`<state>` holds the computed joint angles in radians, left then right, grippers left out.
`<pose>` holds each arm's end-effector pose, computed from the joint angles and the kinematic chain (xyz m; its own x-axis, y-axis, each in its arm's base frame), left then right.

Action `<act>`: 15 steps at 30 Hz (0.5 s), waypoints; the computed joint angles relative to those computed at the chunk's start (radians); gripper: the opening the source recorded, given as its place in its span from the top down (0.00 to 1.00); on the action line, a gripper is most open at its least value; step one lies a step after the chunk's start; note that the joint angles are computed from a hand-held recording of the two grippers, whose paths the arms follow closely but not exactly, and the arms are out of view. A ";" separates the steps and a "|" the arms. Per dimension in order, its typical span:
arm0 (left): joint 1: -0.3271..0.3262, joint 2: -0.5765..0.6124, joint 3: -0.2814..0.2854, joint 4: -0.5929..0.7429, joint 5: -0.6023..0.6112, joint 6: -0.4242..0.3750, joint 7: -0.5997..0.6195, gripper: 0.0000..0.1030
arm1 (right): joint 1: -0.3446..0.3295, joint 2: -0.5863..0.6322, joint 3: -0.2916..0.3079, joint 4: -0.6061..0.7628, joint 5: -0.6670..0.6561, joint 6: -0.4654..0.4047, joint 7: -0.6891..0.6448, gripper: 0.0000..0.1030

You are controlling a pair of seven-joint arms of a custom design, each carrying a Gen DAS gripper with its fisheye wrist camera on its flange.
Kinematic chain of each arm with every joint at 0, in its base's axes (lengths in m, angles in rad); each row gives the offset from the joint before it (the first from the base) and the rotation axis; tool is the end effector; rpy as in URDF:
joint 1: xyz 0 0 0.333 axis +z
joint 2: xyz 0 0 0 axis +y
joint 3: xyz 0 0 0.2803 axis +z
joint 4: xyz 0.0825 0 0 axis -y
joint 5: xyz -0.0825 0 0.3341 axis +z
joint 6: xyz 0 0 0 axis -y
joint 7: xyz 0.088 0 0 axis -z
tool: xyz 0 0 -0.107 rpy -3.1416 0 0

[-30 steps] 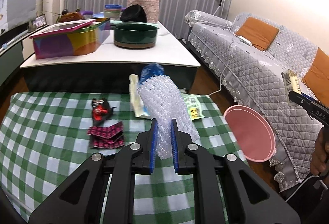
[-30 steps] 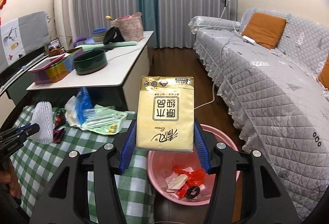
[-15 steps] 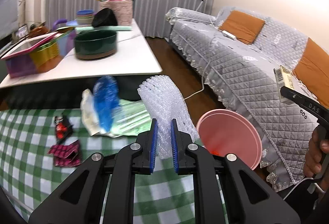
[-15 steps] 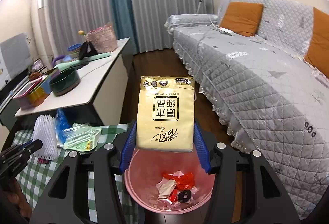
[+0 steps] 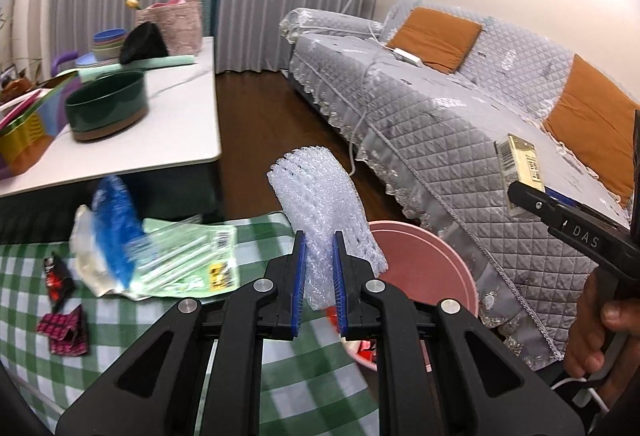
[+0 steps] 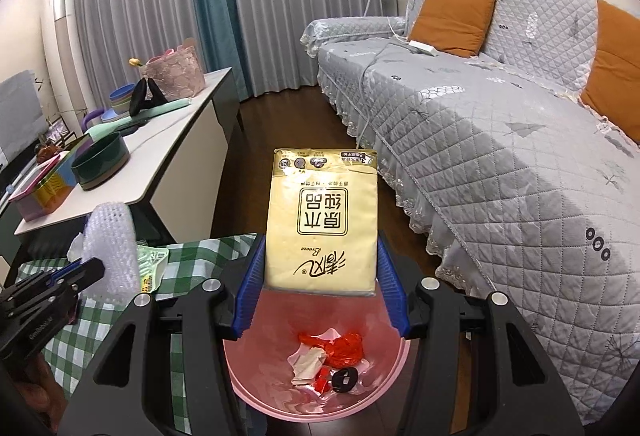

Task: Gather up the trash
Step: 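Carry the tissue pack and foam sleeve over the pink bucket with both grippers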

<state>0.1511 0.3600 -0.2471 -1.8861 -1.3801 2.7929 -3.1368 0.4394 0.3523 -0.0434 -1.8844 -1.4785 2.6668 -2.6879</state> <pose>0.5974 -0.0013 0.3490 -0.4540 -0.8789 0.1462 -0.5921 0.1750 -0.7867 0.5378 0.2584 0.3443 -0.2940 -0.9461 -0.1361 -0.5218 0.2782 -0.8064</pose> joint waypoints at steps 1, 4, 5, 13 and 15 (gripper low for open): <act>-0.004 0.004 -0.002 0.003 0.003 0.001 -0.001 0.88 | -0.001 0.000 -0.001 -0.002 0.002 0.000 -0.001 0.49; -0.016 0.015 -0.013 0.010 0.010 0.004 -0.002 0.88 | -0.004 0.001 -0.003 -0.003 0.006 -0.001 -0.002 0.49; -0.019 0.019 -0.015 0.012 0.014 0.005 -0.005 0.88 | -0.005 0.002 -0.004 -0.003 0.007 0.001 0.000 0.49; -0.031 0.046 -0.038 0.021 0.052 0.016 -0.023 0.88 | -0.007 0.010 -0.010 0.001 0.018 0.009 -0.002 0.49; -0.033 0.053 -0.042 0.024 0.068 0.017 -0.035 0.88 | -0.007 0.011 -0.010 0.002 0.021 0.010 -0.002 0.49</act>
<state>0.1184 0.4126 -0.2889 -1.8623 -1.3119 2.8104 -3.1722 0.4326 0.3636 -0.0536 -1.8822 -1.4576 2.6766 -2.6898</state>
